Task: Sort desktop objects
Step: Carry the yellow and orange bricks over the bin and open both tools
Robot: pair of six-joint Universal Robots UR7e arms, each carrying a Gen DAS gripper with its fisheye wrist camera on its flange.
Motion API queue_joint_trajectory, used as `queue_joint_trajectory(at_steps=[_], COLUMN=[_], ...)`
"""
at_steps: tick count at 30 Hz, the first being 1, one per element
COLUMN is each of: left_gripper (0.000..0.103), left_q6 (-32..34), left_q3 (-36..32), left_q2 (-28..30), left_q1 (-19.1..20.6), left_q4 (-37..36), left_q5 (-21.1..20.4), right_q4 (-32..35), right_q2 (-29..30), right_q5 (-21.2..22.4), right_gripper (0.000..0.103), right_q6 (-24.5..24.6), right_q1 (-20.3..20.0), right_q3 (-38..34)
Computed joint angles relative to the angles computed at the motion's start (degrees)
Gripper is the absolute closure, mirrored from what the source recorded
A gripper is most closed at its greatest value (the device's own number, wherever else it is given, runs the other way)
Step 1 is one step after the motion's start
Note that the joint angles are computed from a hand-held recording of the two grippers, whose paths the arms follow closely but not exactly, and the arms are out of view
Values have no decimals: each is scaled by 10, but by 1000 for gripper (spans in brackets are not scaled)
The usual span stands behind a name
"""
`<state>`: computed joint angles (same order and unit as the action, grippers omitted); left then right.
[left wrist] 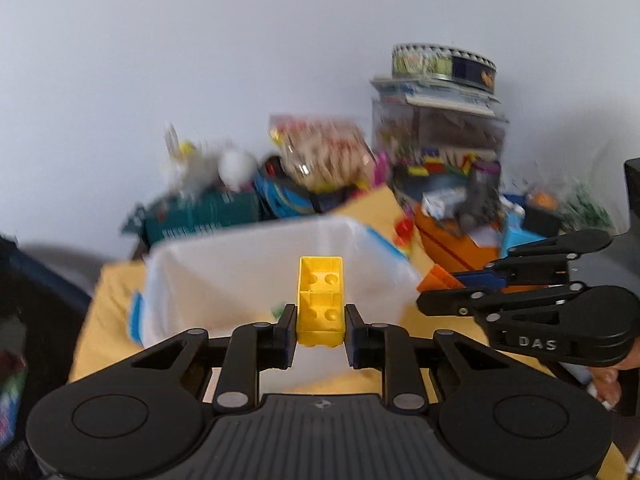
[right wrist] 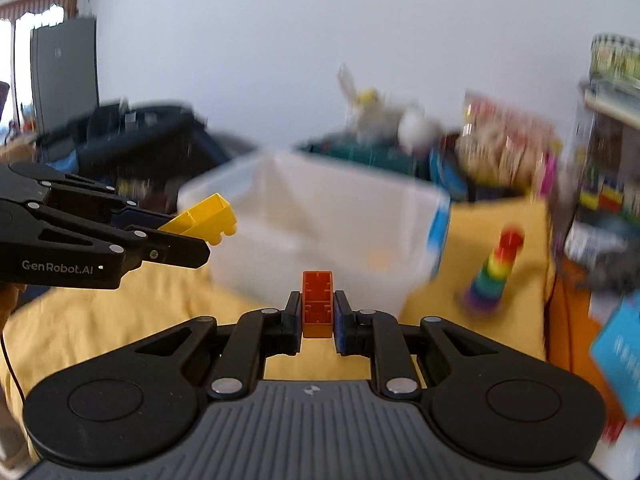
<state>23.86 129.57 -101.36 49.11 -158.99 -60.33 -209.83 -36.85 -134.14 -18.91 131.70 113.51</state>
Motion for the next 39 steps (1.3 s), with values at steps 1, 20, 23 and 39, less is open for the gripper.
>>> queue_joint_trajectory(at_steps=[1, 20, 23, 39], left_gripper=[76, 48, 42, 13], left_q6=[11, 47, 53, 175], left_q3=[-7, -83, -72, -36], left_q2=[9, 135, 131, 161], left_q1=[2, 63, 54, -44], left_q4=[-11, -44, -59, -270], left_q5=[2, 28, 49, 230], right_q4=[-10, 42, 32, 197], right_q2=[3, 61, 53, 10], right_q5=[3, -28, -19, -35], right_gripper=[86, 62, 62, 3], right_q6=[-13, -33, -31, 30], right_q1=[-1, -46, -43, -36], right_q3=[-9, -144, -131, -148])
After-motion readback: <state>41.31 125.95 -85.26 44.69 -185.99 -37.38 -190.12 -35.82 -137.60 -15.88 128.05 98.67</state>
